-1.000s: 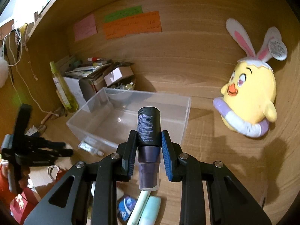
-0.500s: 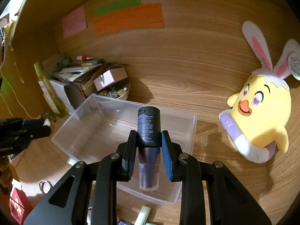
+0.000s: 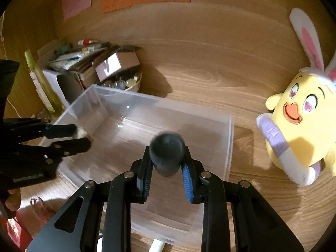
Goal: Organize objects
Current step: 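Drop the tube in the box with the right tool while the left drops the block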
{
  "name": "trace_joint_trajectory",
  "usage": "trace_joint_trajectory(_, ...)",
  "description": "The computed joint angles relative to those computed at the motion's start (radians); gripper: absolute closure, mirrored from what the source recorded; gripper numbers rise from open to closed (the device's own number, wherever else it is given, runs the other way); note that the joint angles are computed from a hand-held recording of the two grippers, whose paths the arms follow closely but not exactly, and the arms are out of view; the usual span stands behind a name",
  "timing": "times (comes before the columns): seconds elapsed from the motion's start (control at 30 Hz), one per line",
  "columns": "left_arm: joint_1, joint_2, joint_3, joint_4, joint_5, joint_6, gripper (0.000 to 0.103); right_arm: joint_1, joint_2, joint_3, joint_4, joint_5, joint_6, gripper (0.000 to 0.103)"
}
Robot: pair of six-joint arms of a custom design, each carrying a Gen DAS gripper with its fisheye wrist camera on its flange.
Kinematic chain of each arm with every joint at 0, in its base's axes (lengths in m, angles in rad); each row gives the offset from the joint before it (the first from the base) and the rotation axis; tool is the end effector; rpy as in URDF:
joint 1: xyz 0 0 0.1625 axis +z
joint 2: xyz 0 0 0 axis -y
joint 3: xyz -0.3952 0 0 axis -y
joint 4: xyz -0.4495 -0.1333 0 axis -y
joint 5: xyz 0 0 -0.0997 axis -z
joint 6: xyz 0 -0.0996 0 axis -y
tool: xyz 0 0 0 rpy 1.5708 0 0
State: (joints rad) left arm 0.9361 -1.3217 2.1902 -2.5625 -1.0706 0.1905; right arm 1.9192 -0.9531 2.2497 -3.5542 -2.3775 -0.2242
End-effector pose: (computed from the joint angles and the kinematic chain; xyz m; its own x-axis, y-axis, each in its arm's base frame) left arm -0.1492 -0.5080 0.1279 -0.6167 0.6156 -0.4906 0.7182 0.6952 -0.0305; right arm 0.2186 -0.4221 0.0619 -0.7277 0.0276 0.6853 -0.4367 0.7518 -0.4941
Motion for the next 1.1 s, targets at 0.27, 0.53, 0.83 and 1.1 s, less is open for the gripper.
trace_joint_trajectory(0.27,-0.006,0.037,-0.016,0.001,0.014,0.016,0.063,-0.011,0.039,-0.028,0.022,-0.032,-0.031,0.08)
trace_joint_trajectory(0.53,0.008,0.05,-0.026,0.007,-0.002,0.023,0.062,-0.012,0.07,-0.057,0.028,-0.049,-0.061,0.079)
trace_joint_trajectory(0.83,-0.015,0.008,0.009,-0.04,-0.003,0.042,0.038,-0.023,0.056,-0.038,0.061,-0.04,-0.011,0.055)
trace_joint_trajectory(1.1,-0.035,-0.091,0.049,-0.055,-0.01,0.046,0.026,0.02,0.029,-0.003,0.03,-0.07,-0.004,0.037)
